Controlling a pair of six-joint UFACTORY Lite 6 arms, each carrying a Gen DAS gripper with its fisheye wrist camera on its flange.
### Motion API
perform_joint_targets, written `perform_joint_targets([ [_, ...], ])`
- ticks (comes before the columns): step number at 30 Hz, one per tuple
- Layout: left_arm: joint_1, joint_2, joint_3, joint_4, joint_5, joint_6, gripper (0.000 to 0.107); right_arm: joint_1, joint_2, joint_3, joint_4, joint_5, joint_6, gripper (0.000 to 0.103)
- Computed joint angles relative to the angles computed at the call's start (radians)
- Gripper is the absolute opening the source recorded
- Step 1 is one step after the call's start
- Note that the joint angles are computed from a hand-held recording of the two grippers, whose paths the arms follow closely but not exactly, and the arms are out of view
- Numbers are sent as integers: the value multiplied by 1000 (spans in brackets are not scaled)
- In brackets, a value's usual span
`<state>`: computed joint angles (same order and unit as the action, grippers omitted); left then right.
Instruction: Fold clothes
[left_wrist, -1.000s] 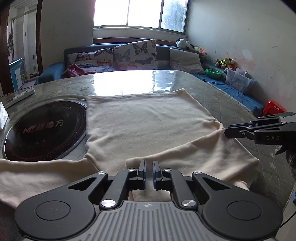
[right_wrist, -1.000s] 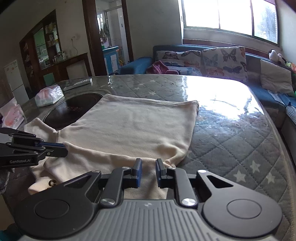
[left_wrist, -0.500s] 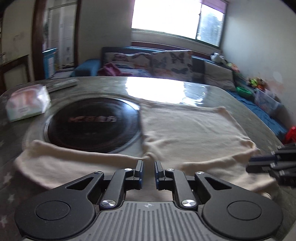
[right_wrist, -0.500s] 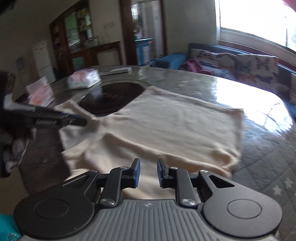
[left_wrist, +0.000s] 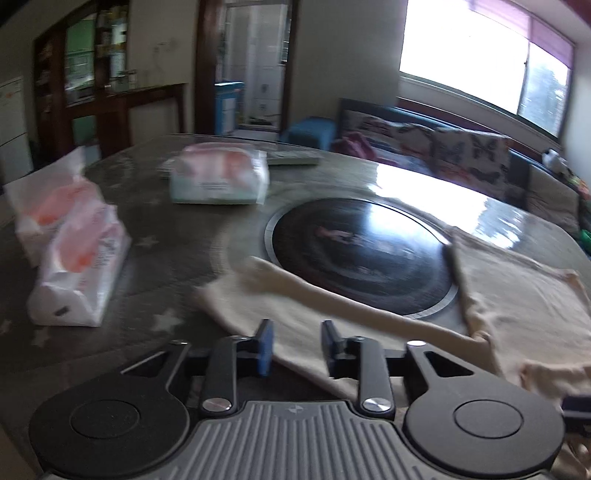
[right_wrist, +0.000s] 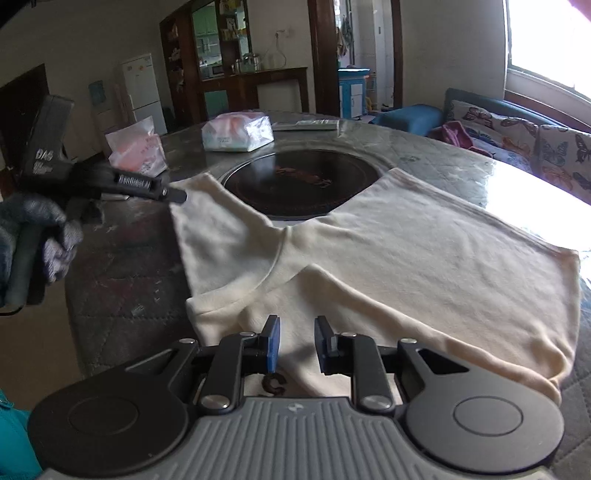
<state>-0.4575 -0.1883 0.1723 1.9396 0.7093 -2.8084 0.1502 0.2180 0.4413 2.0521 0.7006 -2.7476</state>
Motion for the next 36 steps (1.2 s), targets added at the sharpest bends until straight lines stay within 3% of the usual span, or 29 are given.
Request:
perform_joint_targets([
  [6, 164, 56, 31, 65, -22, -23, 45, -7, -22, -9, -19, 3, 11, 21],
  [13, 259, 137, 51, 231, -51, -178, 43, -75, -92, -28, -86, 20, 68, 22],
  [15, 254, 156, 55, 232, -34, -190, 38, -92, -102, -33, -95, 25, 75, 22],
  [17, 245, 155, 50, 229, -19, -194, 18, -109, -113, -40, -107, 31, 84, 22],
  [19, 241, 138, 40, 233, -8, -197, 8, -134, -127, -51, -123, 42, 94, 22],
  [21, 236, 121, 29, 237, 3, -201, 6, -151, -140, -60, -130, 48, 101, 22],
  [25, 135, -67, -16, 170, 0, -124, 5, -232, -175, -78, -184, 75, 141, 22],
  [30, -101, -258, 6, 51, -1, 30, 5, -342, -191, -90, -220, 99, 164, 22],
  [33, -223, -280, 53, 69, -6, 35, 5, -417, -189, -85, -255, 117, 190, 22],
  [36, -324, -189, 121, 183, -7, -55, 5, -518, -178, -69, -305, 140, 234, 22],
])
